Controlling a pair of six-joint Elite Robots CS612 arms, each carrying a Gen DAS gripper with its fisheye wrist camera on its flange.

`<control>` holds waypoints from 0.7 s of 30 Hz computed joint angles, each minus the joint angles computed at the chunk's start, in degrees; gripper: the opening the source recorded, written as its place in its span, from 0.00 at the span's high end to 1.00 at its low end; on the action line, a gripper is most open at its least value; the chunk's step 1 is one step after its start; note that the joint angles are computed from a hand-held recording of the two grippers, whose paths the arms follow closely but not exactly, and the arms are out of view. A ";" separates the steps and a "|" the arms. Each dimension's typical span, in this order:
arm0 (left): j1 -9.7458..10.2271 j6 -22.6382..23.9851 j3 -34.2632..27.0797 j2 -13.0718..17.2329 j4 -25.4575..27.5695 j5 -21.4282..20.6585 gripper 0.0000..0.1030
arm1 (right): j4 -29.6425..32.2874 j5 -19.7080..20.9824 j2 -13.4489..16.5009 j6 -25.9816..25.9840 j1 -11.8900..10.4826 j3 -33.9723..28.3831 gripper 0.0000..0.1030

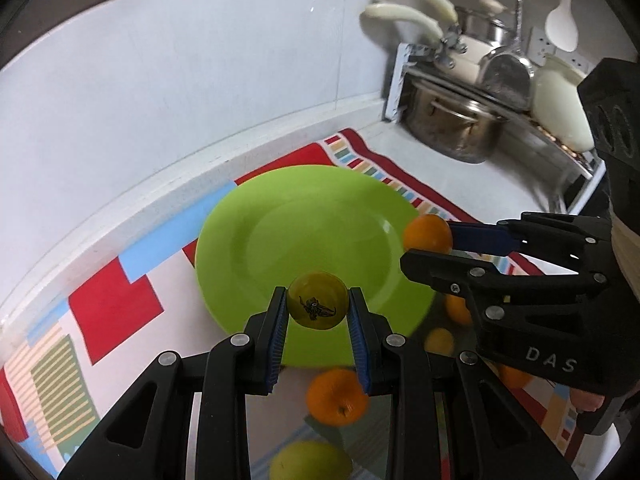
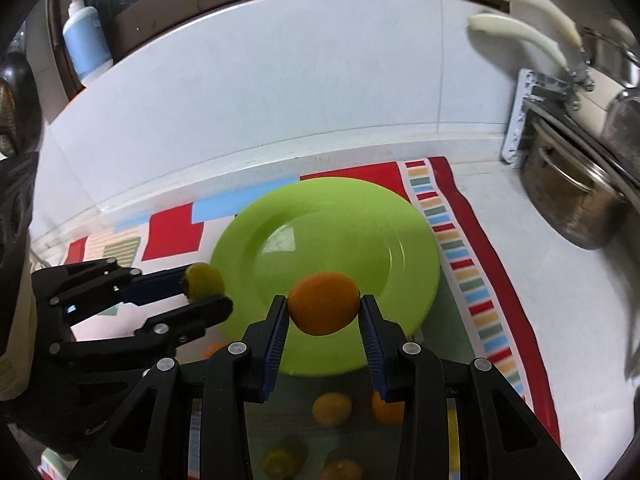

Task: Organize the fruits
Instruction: 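Lower both held fruits onto the green plate and open both tools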

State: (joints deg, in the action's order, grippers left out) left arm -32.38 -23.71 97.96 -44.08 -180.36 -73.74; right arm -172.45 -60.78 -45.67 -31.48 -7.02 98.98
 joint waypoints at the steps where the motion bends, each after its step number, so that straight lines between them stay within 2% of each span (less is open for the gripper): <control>1: 0.25 0.25 -0.61 0.35 0.52 -0.28 0.71 | 0.44 -0.10 0.35 -0.01 0.09 -0.55 0.64; 9: 1.20 0.93 -3.27 1.76 3.60 -2.05 0.71 | 4.75 -1.49 2.72 -0.26 0.65 -4.47 0.64; 11: 1.21 0.78 -3.22 1.77 3.74 -1.76 0.66 | 5.33 -1.44 2.99 -0.37 0.68 -4.86 0.64; 13: 1.14 0.71 -2.75 1.48 3.35 -1.16 0.58 | 5.07 -1.76 3.07 -0.16 0.72 -4.85 0.63; 17: 0.76 0.02 -0.93 0.27 1.84 0.80 0.54 | 3.08 -1.39 2.56 1.01 0.36 -3.74 0.60; 21: -0.39 -0.54 1.90 -1.43 -1.16 4.45 0.47 | -2.10 -1.24 1.17 1.77 -0.26 -0.77 0.59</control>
